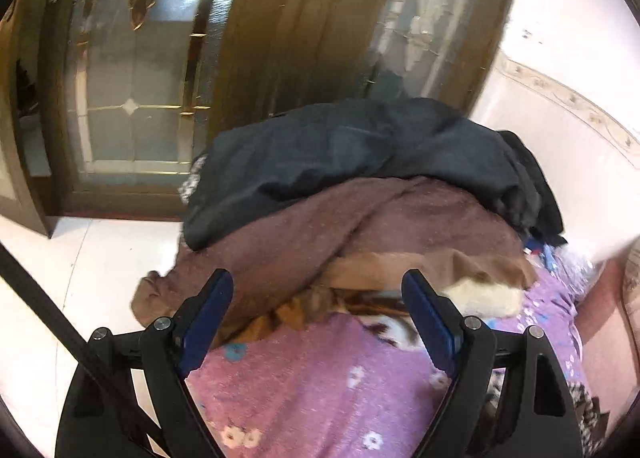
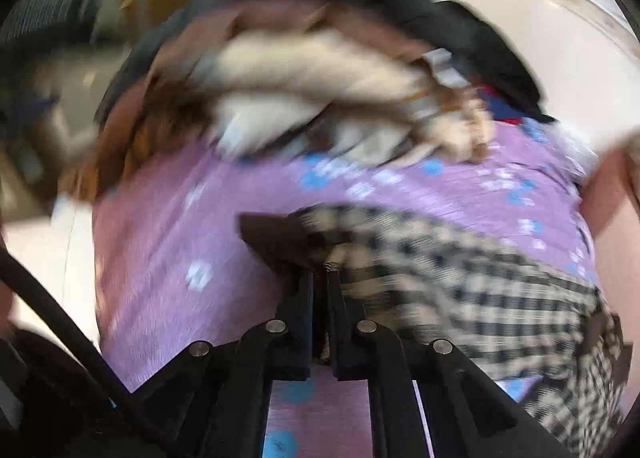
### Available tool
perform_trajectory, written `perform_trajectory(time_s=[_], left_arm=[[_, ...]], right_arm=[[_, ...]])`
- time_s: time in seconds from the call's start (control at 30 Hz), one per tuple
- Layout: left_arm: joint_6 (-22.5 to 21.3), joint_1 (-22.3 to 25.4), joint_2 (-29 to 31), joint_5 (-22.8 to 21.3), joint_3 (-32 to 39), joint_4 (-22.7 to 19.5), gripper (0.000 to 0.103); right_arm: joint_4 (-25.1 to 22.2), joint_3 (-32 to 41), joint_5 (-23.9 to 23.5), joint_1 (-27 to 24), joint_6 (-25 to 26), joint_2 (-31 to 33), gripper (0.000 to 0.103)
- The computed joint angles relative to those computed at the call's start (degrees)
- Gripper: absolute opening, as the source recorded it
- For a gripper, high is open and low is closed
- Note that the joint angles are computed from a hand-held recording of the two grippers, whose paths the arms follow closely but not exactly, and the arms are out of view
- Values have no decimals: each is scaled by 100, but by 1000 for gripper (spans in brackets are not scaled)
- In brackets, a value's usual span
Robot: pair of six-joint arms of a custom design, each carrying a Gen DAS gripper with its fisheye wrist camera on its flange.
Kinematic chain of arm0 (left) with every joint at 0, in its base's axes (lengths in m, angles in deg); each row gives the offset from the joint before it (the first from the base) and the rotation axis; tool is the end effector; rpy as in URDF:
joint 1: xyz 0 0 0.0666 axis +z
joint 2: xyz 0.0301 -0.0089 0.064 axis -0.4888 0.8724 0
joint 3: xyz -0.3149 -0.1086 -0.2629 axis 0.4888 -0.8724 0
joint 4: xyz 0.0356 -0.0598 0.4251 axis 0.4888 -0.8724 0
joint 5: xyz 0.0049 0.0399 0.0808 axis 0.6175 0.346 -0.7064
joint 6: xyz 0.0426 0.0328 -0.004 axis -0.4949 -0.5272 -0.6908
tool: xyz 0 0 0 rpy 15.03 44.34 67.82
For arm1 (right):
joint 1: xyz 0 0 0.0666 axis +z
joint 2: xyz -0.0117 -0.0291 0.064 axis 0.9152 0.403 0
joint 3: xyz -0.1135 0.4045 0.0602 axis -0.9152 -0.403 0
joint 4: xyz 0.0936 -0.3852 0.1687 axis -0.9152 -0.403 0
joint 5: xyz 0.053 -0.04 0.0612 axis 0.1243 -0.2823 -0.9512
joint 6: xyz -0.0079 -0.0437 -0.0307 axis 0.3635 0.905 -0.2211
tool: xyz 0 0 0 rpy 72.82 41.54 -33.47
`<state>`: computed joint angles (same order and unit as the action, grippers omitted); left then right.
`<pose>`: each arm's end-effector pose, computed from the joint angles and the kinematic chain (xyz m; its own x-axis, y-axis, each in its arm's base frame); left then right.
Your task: Fold large clothes
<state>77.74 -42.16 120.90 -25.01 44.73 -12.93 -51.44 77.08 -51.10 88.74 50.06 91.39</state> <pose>0.4445 -0.0800 0.5755 -0.2369 -0.5735 -0.7842 -0.6825 0.6727 -0.2857 0.5393 0.2276 0.5308 -0.5363 -0.5120 -0.6710 -0.6221 0.7771 -0.0957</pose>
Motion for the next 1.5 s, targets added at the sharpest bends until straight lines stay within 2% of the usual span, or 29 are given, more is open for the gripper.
perform_trajectory(time_s=[0.07, 0.17, 0.23, 0.37, 0.43, 0.5, 0.53, 0.57, 0.6, 0.67, 0.7, 0.73, 0.77, 0.8, 0.83, 0.9, 1.0, 1.13, 1.2, 1.37, 1.43, 1.5], left_arm=[[-323, -246, 117, -150, 119, 102, 85], [-787, -534, 314, -139, 280, 243, 85], [-1114, -725, 512, 65, 433, 293, 85], [-1508, -1043, 878, 498, 704, 294, 85], [-1632, -1172, 1055, 601, 856, 221, 85], [-1764, -1296, 1222, 661, 1008, 145, 85], [-1788, -1335, 1269, 657, 1057, 115, 85], [-1793, -1385, 1306, 644, 1099, 87, 85], [-1787, -1419, 1337, 670, 1142, 74, 85], [-1681, -1423, 1372, 807, 1190, 32, 85], [-1628, -1396, 1390, 900, 1209, 5, 85], [-1561, -1389, 1407, 955, 1216, -10, 85], [-1519, -1380, 1410, 955, 1217, -29, 85], [-1504, -1374, 1422, 919, 1209, -42, 85], [-1516, -1359, 1435, 924, 1226, -52, 85], [-1489, -1312, 1422, 965, 1196, -30, 85], [-1366, -1182, 1357, 1139, 1116, -16, 85], [-1182, -1042, 1304, 1323, 1034, -26, 85], [-1118, -990, 1283, 1401, 1010, -49, 85], [-1060, -956, 1256, 1494, 977, -46, 85], [-1075, -971, 1262, 1494, 986, -40, 85], [-1093, -996, 1283, 1527, 1003, -58, 85]], right_arm=[[31, 250, -158, -329, -407, -50, 6], [8, 604, -150, -976, -1016, -107, 5], [-95, 809, -98, -1401, -1286, -117, 1], [-414, 1054, -78, -2717, -1901, -84, 1], [-502, 1010, 81, -3393, -2183, -56, 1], [-524, 900, 523, -3860, -2322, -30, 1], [-582, 873, 601, -4019, -2365, 3, 1], [-687, 801, 452, -4208, -2434, 9, 4], [-761, 693, 54, -4332, -2477, -20, 5], [-812, 509, -581, -4317, -2375, -81, 9], [-837, 430, -921, -4229, -2306, -110, 25], [-842, 342, -1264, -4122, -2274, -147, 45], [-812, 252, -1702, -3987, -2292, -162, 52], [-758, 170, -2120, -3847, -2349, -150, 57], [-784, 152, -2650, -3638, -2421, -65, 57], [-818, 138, -3059, -3291, -2595, 100, 57], [-682, 14, -3017, -2853, -2965, 257, 57], [-481, 127, -2492, -2522, -3444, 626, 57], [-231, 87, -2183, -2448, -3586, 640, 57], [-69, 72, -1635, -2328, -3468, 433, 57], [-18, 60, -1577, -2333, -3409, 357, 57], [48, 39, -1717, -2409, -3412, 286, 57]])
